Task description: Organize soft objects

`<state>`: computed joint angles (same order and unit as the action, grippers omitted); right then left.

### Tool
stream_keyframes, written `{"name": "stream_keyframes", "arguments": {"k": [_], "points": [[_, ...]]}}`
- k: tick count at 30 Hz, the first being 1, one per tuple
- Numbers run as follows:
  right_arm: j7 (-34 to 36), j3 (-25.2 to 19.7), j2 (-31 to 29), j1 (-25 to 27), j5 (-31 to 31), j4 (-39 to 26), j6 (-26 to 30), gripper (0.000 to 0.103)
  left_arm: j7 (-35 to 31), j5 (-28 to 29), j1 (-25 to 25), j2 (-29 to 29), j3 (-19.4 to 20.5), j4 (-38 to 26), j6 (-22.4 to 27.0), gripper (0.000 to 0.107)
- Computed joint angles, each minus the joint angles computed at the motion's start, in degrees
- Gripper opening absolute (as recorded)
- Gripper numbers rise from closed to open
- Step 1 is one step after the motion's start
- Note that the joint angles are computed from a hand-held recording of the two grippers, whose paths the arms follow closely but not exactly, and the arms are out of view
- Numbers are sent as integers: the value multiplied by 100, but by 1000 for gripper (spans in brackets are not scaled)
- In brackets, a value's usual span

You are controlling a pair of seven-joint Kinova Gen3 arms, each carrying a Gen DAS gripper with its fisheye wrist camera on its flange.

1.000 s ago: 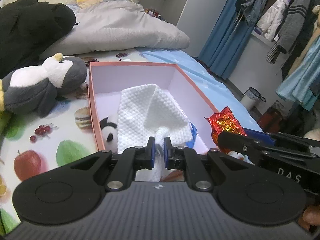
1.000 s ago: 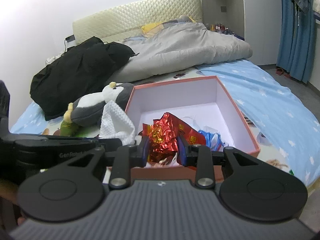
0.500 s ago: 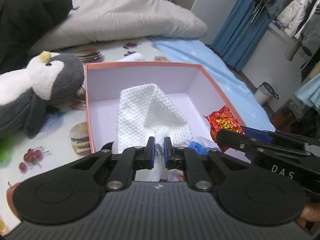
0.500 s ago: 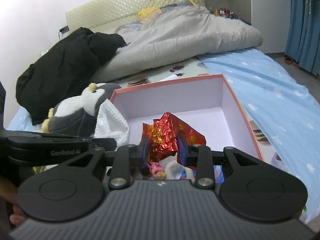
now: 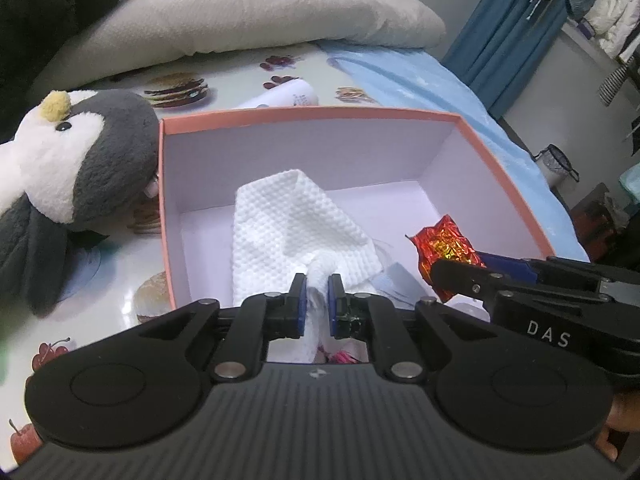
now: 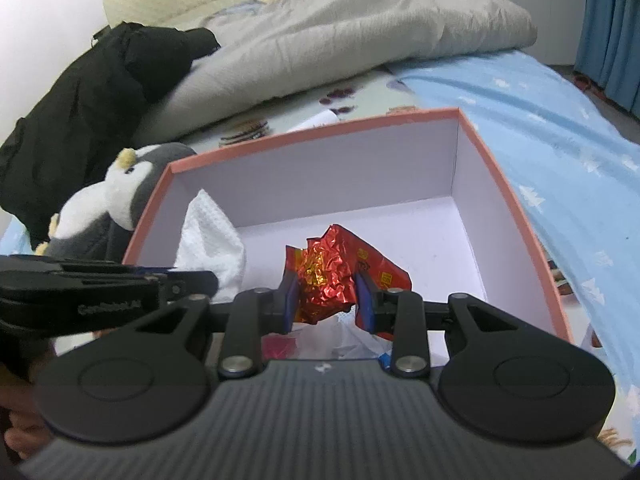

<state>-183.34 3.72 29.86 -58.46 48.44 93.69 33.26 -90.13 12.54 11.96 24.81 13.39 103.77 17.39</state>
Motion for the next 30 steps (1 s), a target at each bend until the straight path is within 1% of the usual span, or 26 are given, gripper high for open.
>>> {"name": "stream_keyframes", "arguments": {"k": [2, 3, 4, 5, 6, 8, 9, 11, 14, 17, 21, 26, 30], "points": [[85, -55, 45, 53, -107, -70, 61, 42, 111, 22, 14, 31, -74, -23, 54, 25], [78, -54, 34, 64, -127, -60, 17, 43, 102, 72, -58, 19, -21, 9, 31, 41], [50, -32, 22, 50, -117, -40, -26, 45, 19, 150, -211, -12, 131, 94, -70, 46], [53, -25, 16, 33, -124, -45, -15, 50, -59, 207, -289, -53, 200, 169, -148, 46], [49, -19, 7, 2, -134, -56, 33, 52, -44, 181, -263, -105, 163, 204, -145, 46], [-17, -4, -35, -72, -91, -47, 72, 52, 50, 66, -88, -246, -24, 273, -124, 46], [-76, 12, -70, -136, -38, -35, 114, 52, 55, 55, -87, -326, -26, 324, -125, 46], [-265, 29, -147, -297, 94, -25, 299, 52, -65, 157, -258, -529, 140, 484, -160, 46], [-609, -51, -312, -436, 333, 40, 514, 52, -131, 246, -294, -891, 167, 713, -181, 46], [-993, -170, -487, -661, 653, 92, 933, 52, -416, 535, -484, -1305, 324, 964, -172, 46], [-1402, -424, -728, -905, 953, 140, 1505, 52, -830, 991, -465, -1927, 273, 1283, -79, 46], [-1766, -809, -916, -1204, 1271, 82, 2315, 52, -1092, 1333, -149, -2769, -46, 1656, 59, 46], [-1978, -1147, -991, -1443, 1494, -24, 2997, 52, -949, 1230, 152, -3404, -299, 1870, 235, 46]]}}
